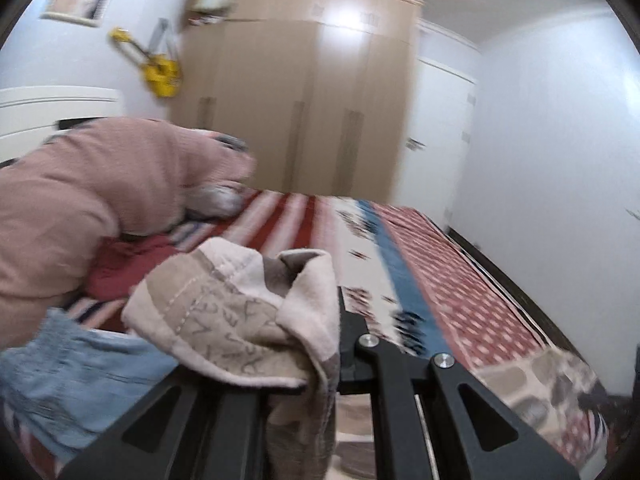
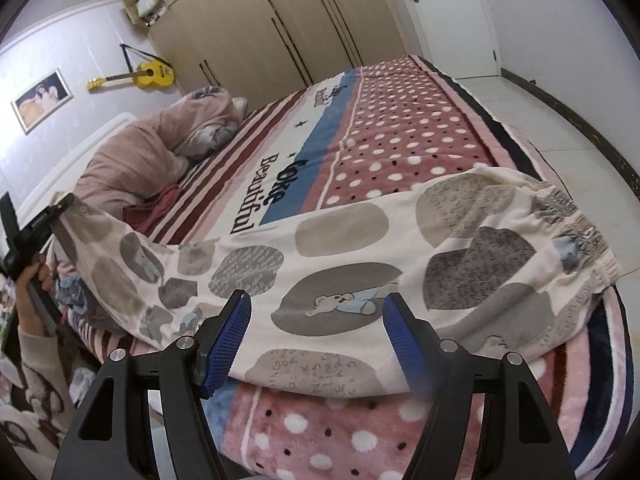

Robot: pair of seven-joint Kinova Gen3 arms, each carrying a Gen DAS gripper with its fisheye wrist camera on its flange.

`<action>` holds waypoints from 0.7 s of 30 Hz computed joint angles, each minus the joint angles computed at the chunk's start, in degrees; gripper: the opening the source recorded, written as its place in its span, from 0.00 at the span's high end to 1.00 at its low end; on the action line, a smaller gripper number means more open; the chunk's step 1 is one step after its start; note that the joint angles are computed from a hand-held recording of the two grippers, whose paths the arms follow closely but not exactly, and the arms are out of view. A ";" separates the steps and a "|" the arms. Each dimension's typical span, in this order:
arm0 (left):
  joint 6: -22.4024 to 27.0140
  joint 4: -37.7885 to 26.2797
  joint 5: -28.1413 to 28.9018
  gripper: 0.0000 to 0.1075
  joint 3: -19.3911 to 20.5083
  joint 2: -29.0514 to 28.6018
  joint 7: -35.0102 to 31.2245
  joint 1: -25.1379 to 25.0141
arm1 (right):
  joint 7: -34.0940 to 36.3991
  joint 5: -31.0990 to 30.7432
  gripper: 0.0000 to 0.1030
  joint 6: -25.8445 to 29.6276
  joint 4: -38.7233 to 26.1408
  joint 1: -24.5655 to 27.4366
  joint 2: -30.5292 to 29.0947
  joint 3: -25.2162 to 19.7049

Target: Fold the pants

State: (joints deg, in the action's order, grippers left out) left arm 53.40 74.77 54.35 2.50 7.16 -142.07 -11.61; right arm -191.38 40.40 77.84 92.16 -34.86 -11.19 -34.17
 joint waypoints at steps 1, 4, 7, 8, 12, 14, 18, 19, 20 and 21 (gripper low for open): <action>1.15 0.55 -0.88 0.94 0.92 -0.02 -0.41 1.14 | -0.11 0.04 0.37 0.02 0.25 -0.03 -0.33 -0.03; 2.26 2.59 -3.73 0.94 2.48 0.06 -0.18 4.54 | -0.40 -0.20 0.37 -0.44 1.32 0.38 -1.38 -0.26; 1.94 5.35 -9.43 0.94 4.05 1.19 2.32 10.04 | -0.65 -1.23 0.37 -1.87 3.00 1.48 -2.76 -0.29; 2.04 6.02 -11.03 0.94 4.09 1.66 3.12 11.63 | -0.72 -1.64 0.37 -2.25 3.46 1.99 -3.20 -0.44; 2.64 9.32 -17.51 0.94 6.15 2.93 5.53 15.36 | -0.93 -3.76 0.37 -3.33 5.10 4.42 -4.77 -1.37; 3.42 9.92 -17.53 0.92 6.18 3.43 4.90 15.22 | -0.67 -4.74 0.37 -3.57 5.57 5.65 -5.23 -1.86; 10.64 7.55 -15.26 0.62 6.24 4.98 1.55 12.75 | 0.17 -5.88 0.37 -4.87 5.86 7.73 -5.19 -2.24; 12.81 7.43 -14.47 0.49 6.62 4.77 -0.23 11.37 | 0.43 -5.85 0.37 -5.39 5.73 8.14 -4.84 -2.22; 14.05 7.64 -13.50 0.45 5.94 4.16 -1.57 10.90 | 0.64 -5.66 0.37 -5.81 5.58 8.41 -4.47 -2.28; 14.94 8.42 -12.54 0.45 5.34 3.14 -3.23 9.80 | 0.84 -5.17 0.37 -6.21 5.21 8.61 -3.76 -2.43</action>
